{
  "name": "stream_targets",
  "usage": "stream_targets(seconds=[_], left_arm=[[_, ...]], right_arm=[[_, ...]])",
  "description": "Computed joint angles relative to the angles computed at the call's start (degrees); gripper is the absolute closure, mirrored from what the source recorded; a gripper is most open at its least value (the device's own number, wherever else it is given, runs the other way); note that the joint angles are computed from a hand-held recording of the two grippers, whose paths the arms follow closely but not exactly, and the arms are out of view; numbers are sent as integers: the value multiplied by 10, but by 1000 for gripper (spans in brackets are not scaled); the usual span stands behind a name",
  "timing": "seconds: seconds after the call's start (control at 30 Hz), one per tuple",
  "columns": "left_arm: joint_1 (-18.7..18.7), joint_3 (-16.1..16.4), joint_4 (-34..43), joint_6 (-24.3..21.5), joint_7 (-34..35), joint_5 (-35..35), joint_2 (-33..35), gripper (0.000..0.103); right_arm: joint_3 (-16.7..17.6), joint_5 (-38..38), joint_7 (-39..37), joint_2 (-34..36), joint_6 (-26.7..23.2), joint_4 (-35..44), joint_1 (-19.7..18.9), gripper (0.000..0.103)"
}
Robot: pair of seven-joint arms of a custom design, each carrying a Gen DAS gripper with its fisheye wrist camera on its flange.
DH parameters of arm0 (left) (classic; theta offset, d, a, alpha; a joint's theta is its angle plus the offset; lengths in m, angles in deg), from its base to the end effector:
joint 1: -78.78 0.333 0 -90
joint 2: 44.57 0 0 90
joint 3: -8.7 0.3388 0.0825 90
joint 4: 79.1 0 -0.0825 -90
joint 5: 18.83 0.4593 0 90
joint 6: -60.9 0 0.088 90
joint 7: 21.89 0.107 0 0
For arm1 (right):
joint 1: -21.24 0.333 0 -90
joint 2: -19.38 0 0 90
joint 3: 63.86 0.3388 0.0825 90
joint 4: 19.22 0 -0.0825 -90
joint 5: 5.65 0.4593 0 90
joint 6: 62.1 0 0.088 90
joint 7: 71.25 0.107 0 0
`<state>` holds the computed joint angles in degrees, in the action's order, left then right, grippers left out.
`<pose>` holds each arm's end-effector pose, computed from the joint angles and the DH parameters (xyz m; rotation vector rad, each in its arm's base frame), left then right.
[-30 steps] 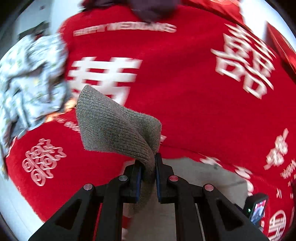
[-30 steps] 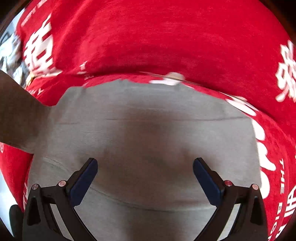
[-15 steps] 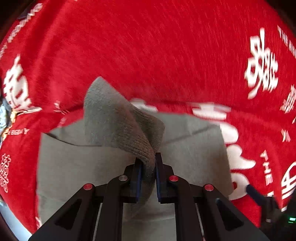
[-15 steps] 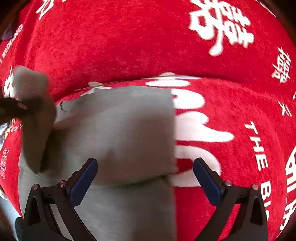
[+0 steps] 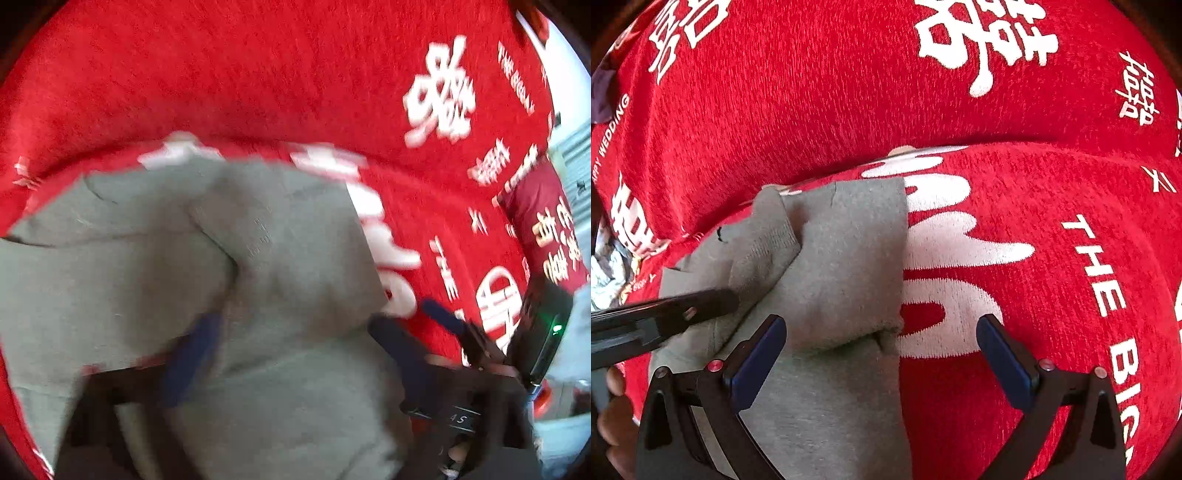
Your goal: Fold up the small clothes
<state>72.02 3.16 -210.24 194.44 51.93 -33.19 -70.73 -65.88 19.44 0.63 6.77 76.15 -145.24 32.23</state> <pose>0.5049 -0.1200 0.5817 -2.2694 1.8677 -0.7782 0.5785 0.0928 0.5152 -2.0080 1.6308 -0.1150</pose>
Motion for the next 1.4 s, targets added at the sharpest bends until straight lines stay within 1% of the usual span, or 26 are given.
stream_targets(seconds=[0.03, 0.07, 0.13, 0.23, 0.37, 0.47, 0.57, 0.6, 0.63, 0.67, 0.7, 0.73, 0.77, 0.8, 0.83, 0.9, 0.97, 1.07, 1.13, 1.2, 1.23, 1.27, 1.3, 1.33, 1.37, 1.4], left_arm=[[13, -12, -8, 14, -14, 29, -12, 3], [15, -11, -12, 11, -8, 41, -23, 3], [12, 0, -21, -9, -4, 34, -40, 3], [37, -4, -47, 3, -20, 71, -69, 3], [85, -14, -80, -9, -84, 123, -89, 3], [105, -2, -95, -32, -122, 134, -92, 3], [123, 0, -111, -43, -154, 150, -102, 3], [125, 4, -116, -48, -159, 151, -105, 3], [124, 8, -118, -55, -157, 151, -106, 3], [124, 9, -119, -59, -155, 153, -104, 3], [126, 9, -123, -66, -151, 161, -109, 3], [129, 6, -128, -69, -148, 172, -117, 3], [130, 6, -135, -69, -144, 179, -127, 3], [129, 7, -139, -66, -142, 180, -132, 3], [127, 11, -144, -62, -138, 177, -134, 3], [125, 16, -145, -58, -131, 171, -125, 3], [126, 7, -142, -54, -130, 177, -110, 3], [123, -3, -140, -52, -134, 188, -101, 3], [120, -4, -145, -48, -132, 193, -107, 3], [117, 3, -148, -48, -125, 188, -110, 3], [117, 6, -147, -47, -123, 186, -109, 3], [119, 7, -147, -48, -122, 185, -109, 3], [122, 7, -145, -48, -125, 186, -108, 3], [124, 7, -144, -49, -128, 185, -107, 3], [125, 7, -144, -48, -130, 184, -106, 3], [125, 8, -143, -49, -131, 182, -105, 3]], right_arm=[[0, 0, 1, -1, -3, 0, 0, 1], [0, 1, 0, -5, -5, -2, 0, 1], [-2, 3, -9, -10, -8, -5, 2, 1], [-3, 9, -22, -13, -9, -4, 5, 1], [4, 22, -14, -3, -3, 14, 13, 1], [23, 6, -22, 20, -4, 42, 29, 1], [61, -82, 9, 37, 18, 53, 46, 1], [74, -125, 33, 51, 15, 64, 51, 1], [82, -163, 50, 71, -1, 80, 56, 1], [85, -191, 63, 84, -12, 89, 61, 1], [86, -239, 94, 96, -17, 94, 65, 9], [97, -261, 112, 100, -24, 95, 50, 12], [87, -243, 119, 97, -28, 89, 47, 12], [58, -185, 117, 85, -28, 76, 56, 12], [47, -134, 112, 69, -24, 59, 45, 13], [24, -44, 59, 48, -24, 40, 39, 16], [14, 7, 25, 40, -33, 37, 34, 16], [12, 38, 2, 49, -46, 47, 28, 16], [19, 28, 12, 62, -55, 57, 24, 16], [25, 22, 19, 65, -44, 58, 22, 16], [27, 19, 21, 63, -39, 55, 22, 19], [30, 6, 30, 62, -30, 53, 21, 36], [33, -14, 39, 62, -26, 54, 20, 66], [32, -22, 44, 65, -30, 57, 19, 79], [27, -4, 40, 67, -36, 60, 18, 93], [24, 14, 31, 65, -37, 59, 17, 95]])
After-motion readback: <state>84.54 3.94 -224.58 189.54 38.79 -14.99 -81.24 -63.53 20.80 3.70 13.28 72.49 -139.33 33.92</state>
